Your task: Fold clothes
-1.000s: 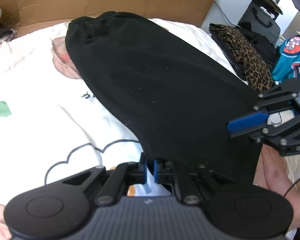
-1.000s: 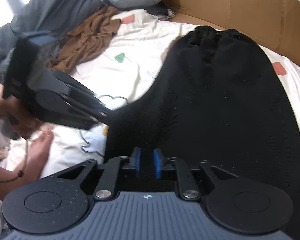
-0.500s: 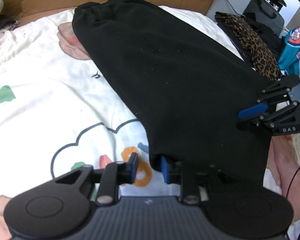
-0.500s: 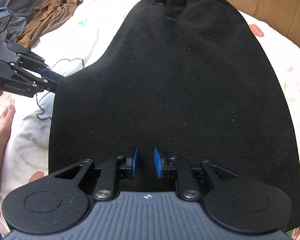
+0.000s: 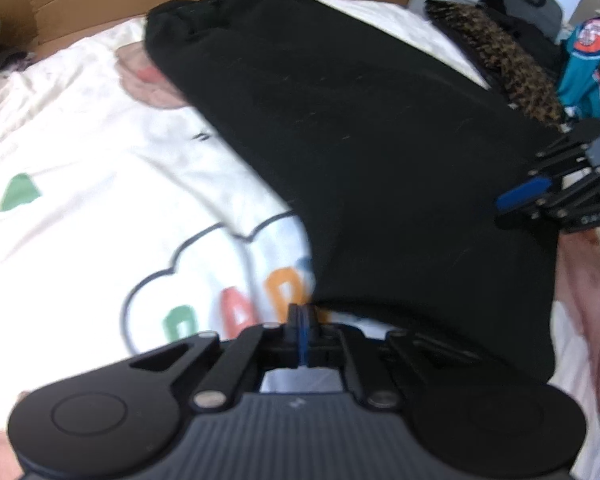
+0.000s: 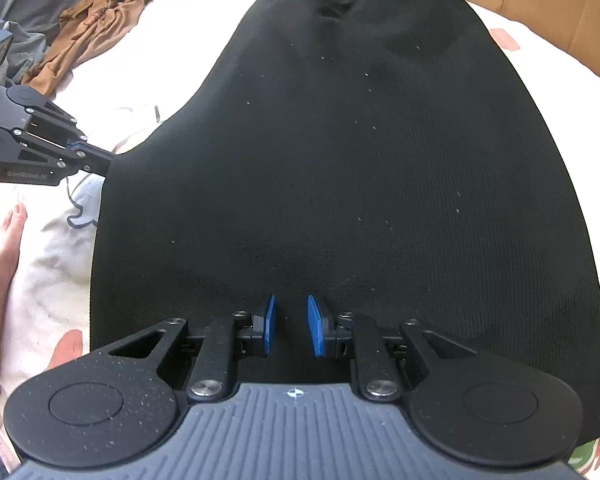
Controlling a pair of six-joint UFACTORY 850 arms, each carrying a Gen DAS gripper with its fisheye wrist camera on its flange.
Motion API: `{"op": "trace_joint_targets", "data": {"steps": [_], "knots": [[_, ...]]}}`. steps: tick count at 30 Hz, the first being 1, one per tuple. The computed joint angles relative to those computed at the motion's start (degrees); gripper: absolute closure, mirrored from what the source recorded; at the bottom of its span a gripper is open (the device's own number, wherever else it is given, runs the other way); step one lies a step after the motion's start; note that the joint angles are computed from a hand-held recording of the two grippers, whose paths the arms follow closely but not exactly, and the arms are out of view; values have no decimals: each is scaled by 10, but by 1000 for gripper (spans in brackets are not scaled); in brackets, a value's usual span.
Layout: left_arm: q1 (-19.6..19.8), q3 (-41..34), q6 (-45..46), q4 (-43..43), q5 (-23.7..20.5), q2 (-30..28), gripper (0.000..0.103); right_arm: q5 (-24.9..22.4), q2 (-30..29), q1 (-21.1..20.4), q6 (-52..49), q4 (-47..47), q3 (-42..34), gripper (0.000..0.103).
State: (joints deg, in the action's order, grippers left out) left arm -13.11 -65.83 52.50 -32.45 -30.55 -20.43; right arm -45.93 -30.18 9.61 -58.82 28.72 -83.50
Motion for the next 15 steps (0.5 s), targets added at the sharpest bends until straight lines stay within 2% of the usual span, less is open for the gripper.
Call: {"op": "trace_joint_targets", "data": {"steps": [2,6,15], "knots": [[5,5,-14,12,-4,11,103,0,2,-2,5,-4,3,79],[13,-8,-19,-16,-16,18,102,-3,7,-6,18,-8,8,79],[-36,-45,48,-110,-18,-13,101,-6,16,-12,14,21,9,78]]}}
